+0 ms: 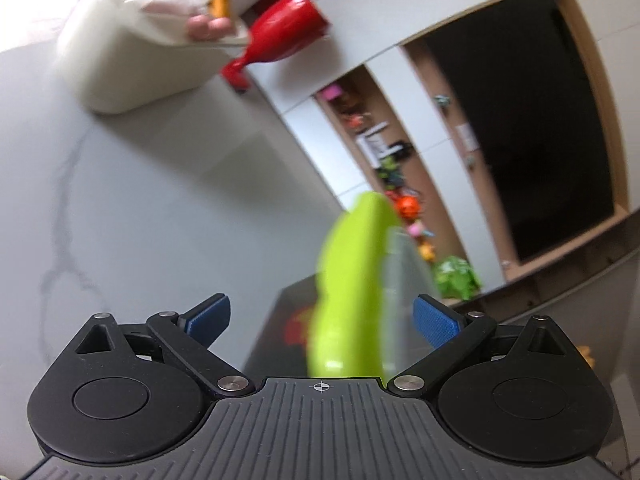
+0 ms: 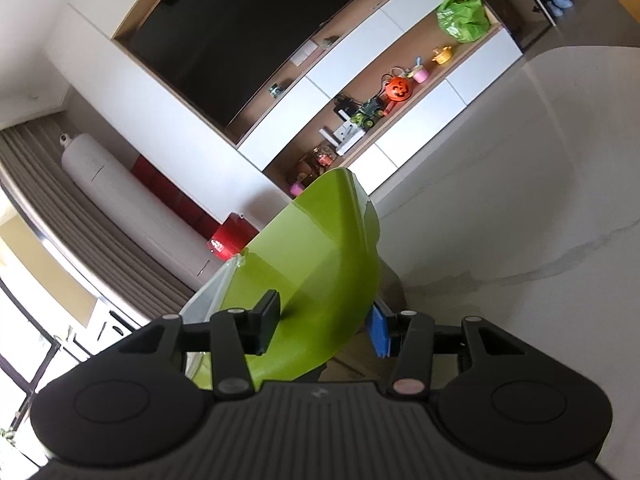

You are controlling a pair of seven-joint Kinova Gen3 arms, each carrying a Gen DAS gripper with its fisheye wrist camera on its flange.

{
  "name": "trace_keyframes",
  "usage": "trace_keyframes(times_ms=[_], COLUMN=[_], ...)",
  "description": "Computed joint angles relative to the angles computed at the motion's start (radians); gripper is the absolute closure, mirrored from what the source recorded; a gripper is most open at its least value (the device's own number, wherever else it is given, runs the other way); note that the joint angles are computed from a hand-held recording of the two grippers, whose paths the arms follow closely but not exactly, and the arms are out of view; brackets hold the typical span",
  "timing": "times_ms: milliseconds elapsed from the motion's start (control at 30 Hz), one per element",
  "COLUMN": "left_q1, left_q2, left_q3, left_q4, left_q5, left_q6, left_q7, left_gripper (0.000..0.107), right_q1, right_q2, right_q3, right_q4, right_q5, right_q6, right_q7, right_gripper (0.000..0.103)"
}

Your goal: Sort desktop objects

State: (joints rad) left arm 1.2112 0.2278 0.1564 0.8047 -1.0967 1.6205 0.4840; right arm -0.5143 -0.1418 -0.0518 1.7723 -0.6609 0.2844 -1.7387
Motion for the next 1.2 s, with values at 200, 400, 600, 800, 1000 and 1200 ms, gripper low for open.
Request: trace_keyframes(times_ms=[200,400,600,800,1000,1200], left_q1=[-0.01,-0.019,-0.085,-0.259,-0.245,-0.204], left_q2=[-0.012,-0.047,0.02,0.0,0.075,0.11], left_q3=[-0.024,0.019,-0.021,0.019,-0.054,-0.12], left_q4=[0.036,0.117,-0.068,-0.071,-0.221,-0.27], left_q5=[0.026,-0.013,0.13,0.312,0.33,0.339], left_q6=[-0.088,-0.074,0.009,-0.129,-0.111,-0.068], left_q7=[0.006,0.117,-0.062,-0.172,-0.322,-0.363], left_gripper=[0.005,0.004,0.004,0.009,0.041,0.032], right_q1=[0.218,0.496,0.557,0.579,0.494,0.362], right_q2=[0.014,-0.07,0.089,0.274,0.253,0.237], right_q3=[-0.225,-0.465,-0.486,-0.509,-0.385,-0.217], right_q4=[-0.02,0.053,-0.18,-0.343,-0.276,-0.24], right_q5=[-0.008,0.179,0.17,-0.042,-0.217,-0.342], right_q6=[-0.01,-0.127,0.053,0.233,0.149,0.165], right_q7=[0.031,-0.194,-0.045,0.199,0.291,0.4], right_gripper=[0.05,0.023,0.022,0.045,0.05,0.05])
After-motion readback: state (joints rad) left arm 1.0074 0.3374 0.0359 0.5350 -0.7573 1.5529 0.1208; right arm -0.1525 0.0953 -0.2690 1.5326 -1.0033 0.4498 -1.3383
